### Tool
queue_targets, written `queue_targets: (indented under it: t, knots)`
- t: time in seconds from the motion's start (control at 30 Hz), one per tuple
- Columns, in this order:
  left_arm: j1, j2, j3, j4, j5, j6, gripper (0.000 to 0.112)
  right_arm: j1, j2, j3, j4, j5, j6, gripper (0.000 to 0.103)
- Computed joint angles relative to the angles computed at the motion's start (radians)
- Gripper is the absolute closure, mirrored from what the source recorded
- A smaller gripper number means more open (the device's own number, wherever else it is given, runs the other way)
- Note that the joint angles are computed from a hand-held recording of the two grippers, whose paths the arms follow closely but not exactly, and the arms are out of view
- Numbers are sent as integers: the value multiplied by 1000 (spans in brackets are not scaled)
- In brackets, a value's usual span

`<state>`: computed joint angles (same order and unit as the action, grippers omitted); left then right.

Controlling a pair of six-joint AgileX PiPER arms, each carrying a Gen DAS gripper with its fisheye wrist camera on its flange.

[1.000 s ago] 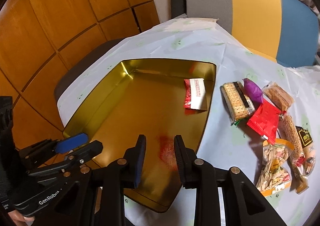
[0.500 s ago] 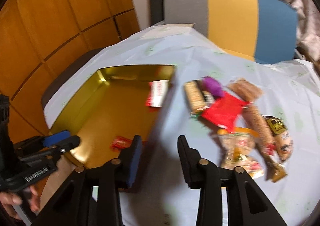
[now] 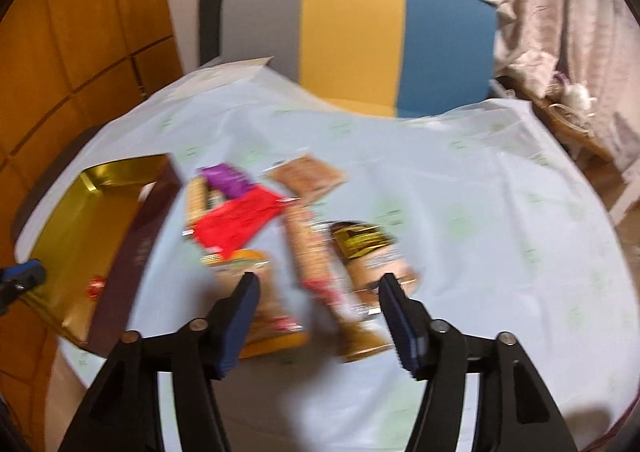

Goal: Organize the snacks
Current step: 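Reach to the snack pile and grasp the purple packet with the left gripper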

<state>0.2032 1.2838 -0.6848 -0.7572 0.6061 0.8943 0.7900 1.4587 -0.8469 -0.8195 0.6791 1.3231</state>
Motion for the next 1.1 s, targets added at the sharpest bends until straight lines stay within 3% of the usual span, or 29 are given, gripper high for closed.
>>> queue_targets:
  t: [0.13, 0.23, 0.33, 0.47, 0.57, 0.67, 0.9, 1.1]
  knots:
    - [-189, 35, -82, 245, -76, -306, 70, -132, -84, 56, -12, 6, -87, 30]
    - [-283, 113, -178, 355, -63, -454, 70, -200, -102, 81, -79, 20, -104, 28]
    - [-351, 196, -282, 408, -34, -507, 70, -324, -135, 144, -118, -38, -96, 25]
    - [-423, 325, -428, 448, -6, -530, 70, -569, -182, 180, 159, -226, -277, 25]
    - [-470, 444, -561, 500, 29, -579, 71, -634, -187, 180, 250, -246, -345, 24]
    - [-510, 570, -700, 577, 78, -665, 71, -658, -203, 185, 286, -258, -383, 24]
    - [-578, 792, -975, 770, 212, -827, 71, -598, -191, 177, 211, -256, -318, 22]
    - [-574, 932, -1156, 766, 304, -829, 70, -611, -197, 180, 253, -270, -353, 21]
